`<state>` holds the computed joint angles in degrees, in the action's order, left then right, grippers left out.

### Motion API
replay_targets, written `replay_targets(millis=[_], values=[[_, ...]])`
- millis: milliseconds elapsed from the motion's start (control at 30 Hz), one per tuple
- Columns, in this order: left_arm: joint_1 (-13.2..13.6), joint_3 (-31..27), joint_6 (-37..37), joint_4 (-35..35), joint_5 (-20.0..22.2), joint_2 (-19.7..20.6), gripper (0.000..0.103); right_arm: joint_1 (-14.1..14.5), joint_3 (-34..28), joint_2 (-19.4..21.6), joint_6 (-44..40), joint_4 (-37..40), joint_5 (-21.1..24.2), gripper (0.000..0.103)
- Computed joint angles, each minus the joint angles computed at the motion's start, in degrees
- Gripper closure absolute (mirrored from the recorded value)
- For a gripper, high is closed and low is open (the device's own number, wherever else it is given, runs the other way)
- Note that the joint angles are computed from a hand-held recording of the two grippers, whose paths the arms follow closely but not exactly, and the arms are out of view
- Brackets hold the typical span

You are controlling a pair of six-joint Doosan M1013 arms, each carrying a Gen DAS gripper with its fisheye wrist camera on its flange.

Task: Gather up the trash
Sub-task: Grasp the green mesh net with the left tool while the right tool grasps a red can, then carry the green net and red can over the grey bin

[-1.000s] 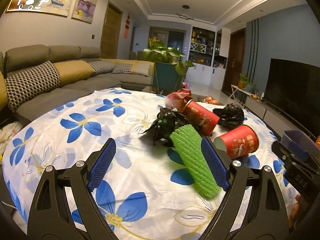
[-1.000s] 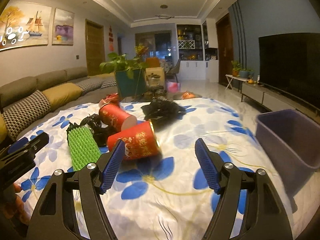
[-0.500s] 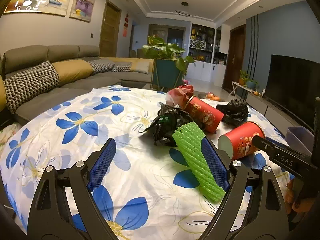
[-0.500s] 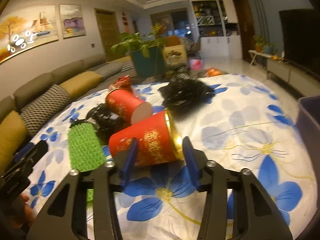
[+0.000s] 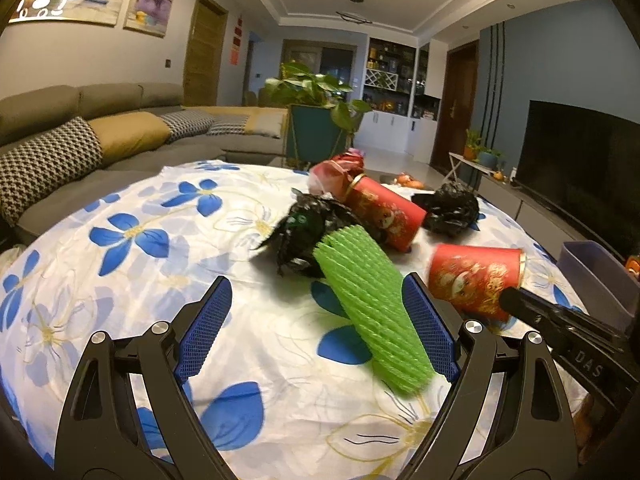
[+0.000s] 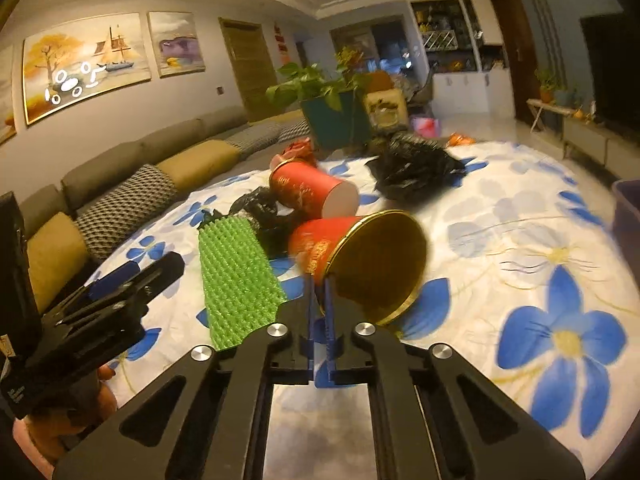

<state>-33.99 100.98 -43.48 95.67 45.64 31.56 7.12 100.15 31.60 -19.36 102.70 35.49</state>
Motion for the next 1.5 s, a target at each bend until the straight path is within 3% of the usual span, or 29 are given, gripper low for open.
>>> replay_targets(millis=[167, 300, 500, 633, 733, 1033, 1500], values=[[0.66, -0.77, -0.32, 0.78, -3.98, 0.32, 0.018, 0.18, 3.18, -2.22, -10.89, 10.95, -3.65, 0.099], [1.67, -2.02, 1.10, -0.27, -8.10, 0.79, 0.026, -0.08, 4.40, -2.95, -16.31, 16.60, -4.66, 0.099], [3.44, -3.42, 4.77, -3.69, -15.74, 1.47, 0.062, -0.50, 5.55, -3.46, -19.37, 19.64, -5.46, 0.099], [4.09, -2.23, -1.62, 1.92, -19.23, 1.06, 0.082, -0.77, 5.86, -3.56, -19.63, 20.25, -5.52, 0.099], [3.86, -1.10, -6.31, 5.97, -19.54, 0.59, 0.089, -0.93, 6.24, -3.81, -20.24, 21.06, -5.45, 0.099], [0.52, 1.29, -12.39, 16.08, -14.31, -1.59, 0.091, -1.37, 7.95, -5.02, -24.27, 27.27, -5.14, 0.099], [-2.52, -1.53, -6.37, 16.76, -12.11, -1.34, 0.091, -3.03, 11.06, -7.81, -30.70, 35.11, -3.82, 0.099]])
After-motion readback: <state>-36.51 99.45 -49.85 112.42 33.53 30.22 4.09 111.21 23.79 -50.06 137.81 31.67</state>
